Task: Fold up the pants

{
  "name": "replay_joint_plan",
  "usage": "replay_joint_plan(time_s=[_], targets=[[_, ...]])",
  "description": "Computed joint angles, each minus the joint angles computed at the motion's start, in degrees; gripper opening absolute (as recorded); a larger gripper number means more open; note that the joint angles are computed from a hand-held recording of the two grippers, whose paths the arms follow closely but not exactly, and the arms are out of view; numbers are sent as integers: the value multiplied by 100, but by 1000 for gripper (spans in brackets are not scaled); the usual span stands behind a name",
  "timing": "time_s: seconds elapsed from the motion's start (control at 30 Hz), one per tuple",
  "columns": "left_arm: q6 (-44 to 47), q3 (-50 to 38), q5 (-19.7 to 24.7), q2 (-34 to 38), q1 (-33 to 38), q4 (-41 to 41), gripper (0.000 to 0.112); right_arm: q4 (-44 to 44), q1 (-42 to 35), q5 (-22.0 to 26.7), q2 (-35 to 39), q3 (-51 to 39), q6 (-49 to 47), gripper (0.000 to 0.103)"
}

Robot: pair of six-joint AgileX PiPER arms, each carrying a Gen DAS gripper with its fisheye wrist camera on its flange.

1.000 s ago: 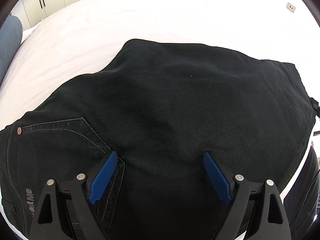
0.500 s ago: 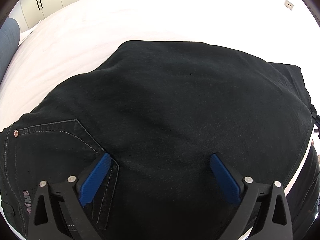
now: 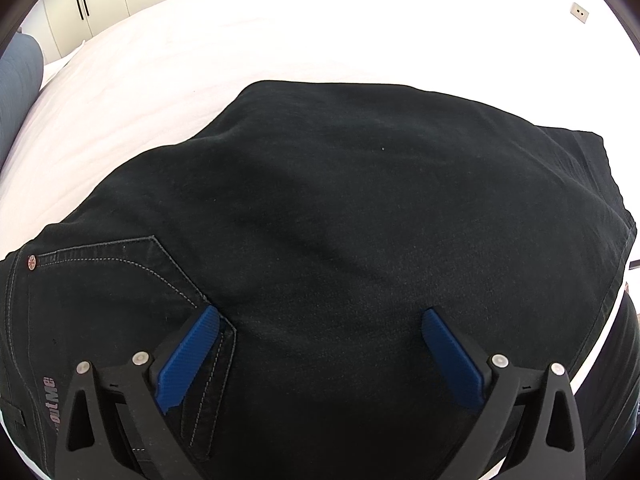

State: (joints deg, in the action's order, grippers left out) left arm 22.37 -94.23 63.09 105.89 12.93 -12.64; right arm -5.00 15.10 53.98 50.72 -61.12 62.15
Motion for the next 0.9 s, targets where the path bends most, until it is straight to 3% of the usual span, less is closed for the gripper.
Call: replay_joint_plan(time_s=[0.13,0.23,0.3,0.4,0.53,0.6,0.67,0.77,0.9], targets=[[-34,60,-51,-15,-19,6,103,1058,195,-703,789,-271,-1265,9],[6,186,-167,-68,6,-38,103,1764,52,-666,1349,-187,-1954,9],[91,278,-245,-113,49,-100,103,1736,-67,-329,1623,-37,-2001,9],[279,466,-362,-223,138,-212,103,1976,-570,-526,1196,617,-2383,0],[488,774,-544,-433,283,-358,103,1126,-692,122,951,400,-1979,0],[522,968,-619,-616,362,-406,102,334,-362,771,1025,-33,-1286,0],[737,1154,-608,-843,548,-695,101,-170,-9,1123,1093,-338,-848,9],[1121,1302,-604,-1042,1067,-1384,98,157,395,981,1599,-1071,-1250,9],[1183,875,-524,-764,1790,-1744,97,1973,1008,136,3236,-2513,-2813,9]])
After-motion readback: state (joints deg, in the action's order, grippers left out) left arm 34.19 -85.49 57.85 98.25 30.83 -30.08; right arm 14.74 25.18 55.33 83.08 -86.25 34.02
